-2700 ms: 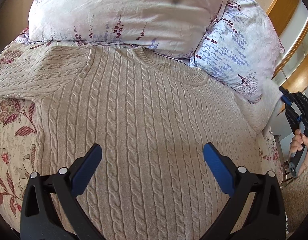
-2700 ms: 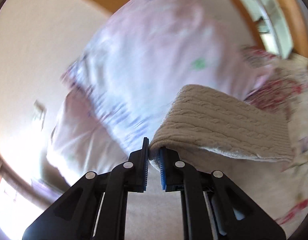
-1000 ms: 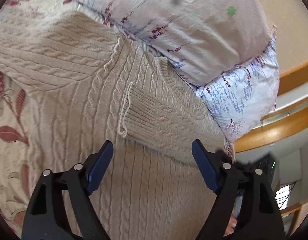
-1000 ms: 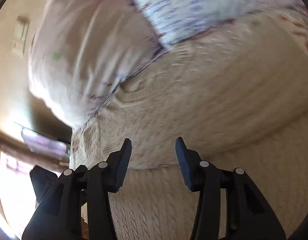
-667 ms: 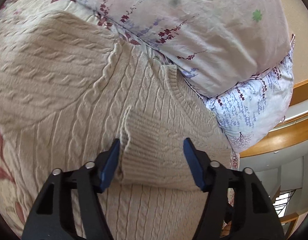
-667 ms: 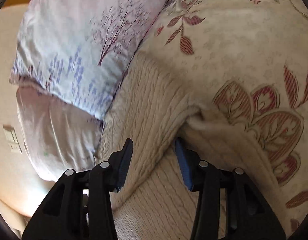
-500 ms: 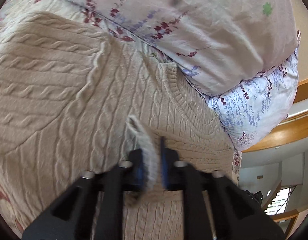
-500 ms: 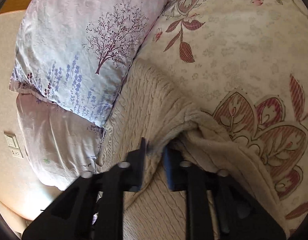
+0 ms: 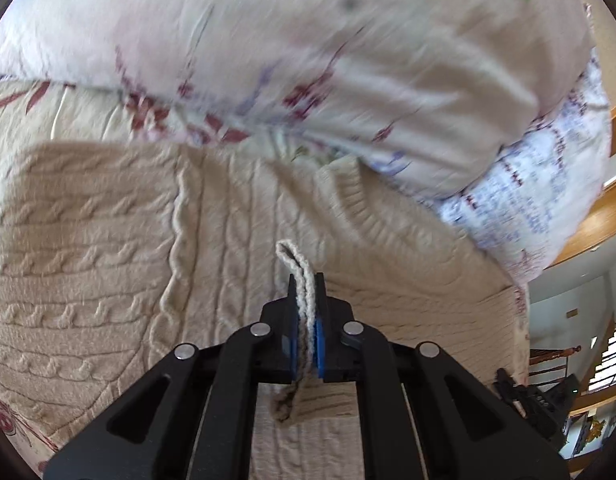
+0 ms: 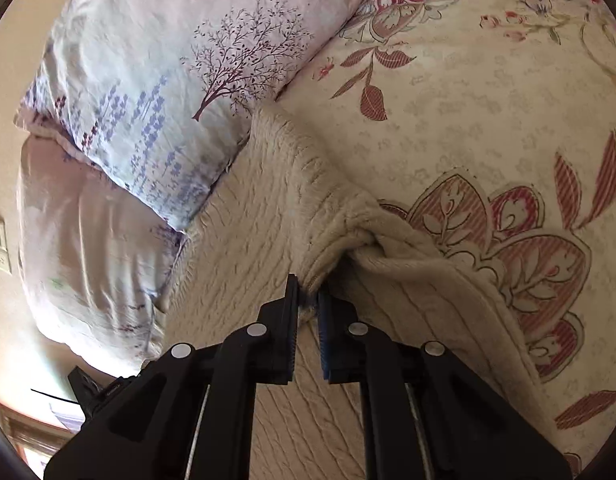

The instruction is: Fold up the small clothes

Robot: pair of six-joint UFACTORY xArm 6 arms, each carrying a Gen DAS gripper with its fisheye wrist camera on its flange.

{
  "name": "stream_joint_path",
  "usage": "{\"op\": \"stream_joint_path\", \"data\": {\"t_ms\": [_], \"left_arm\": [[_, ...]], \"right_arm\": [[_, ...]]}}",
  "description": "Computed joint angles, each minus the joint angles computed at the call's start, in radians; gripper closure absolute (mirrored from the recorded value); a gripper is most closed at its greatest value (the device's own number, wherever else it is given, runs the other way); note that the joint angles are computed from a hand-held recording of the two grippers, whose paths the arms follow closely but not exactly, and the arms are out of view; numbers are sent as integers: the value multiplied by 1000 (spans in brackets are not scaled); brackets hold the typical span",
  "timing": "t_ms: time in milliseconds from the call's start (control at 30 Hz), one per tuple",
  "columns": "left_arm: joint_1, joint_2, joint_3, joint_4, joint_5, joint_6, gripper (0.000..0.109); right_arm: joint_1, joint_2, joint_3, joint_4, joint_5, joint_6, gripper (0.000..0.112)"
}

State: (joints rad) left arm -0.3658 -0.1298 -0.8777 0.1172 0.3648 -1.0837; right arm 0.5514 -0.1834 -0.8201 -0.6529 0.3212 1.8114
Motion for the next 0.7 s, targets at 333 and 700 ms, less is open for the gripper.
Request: {"op": "stream_joint_path", "data": {"t_ms": [333, 700], "left_arm": [[5, -236, 184, 136, -70, -189, 56], [25, -951, 559, 290, 361, -542, 53]], "right_arm": [[117, 97, -221, -6, 243, -328, 63], [164, 307, -424, 192, 319, -579, 39]]}}
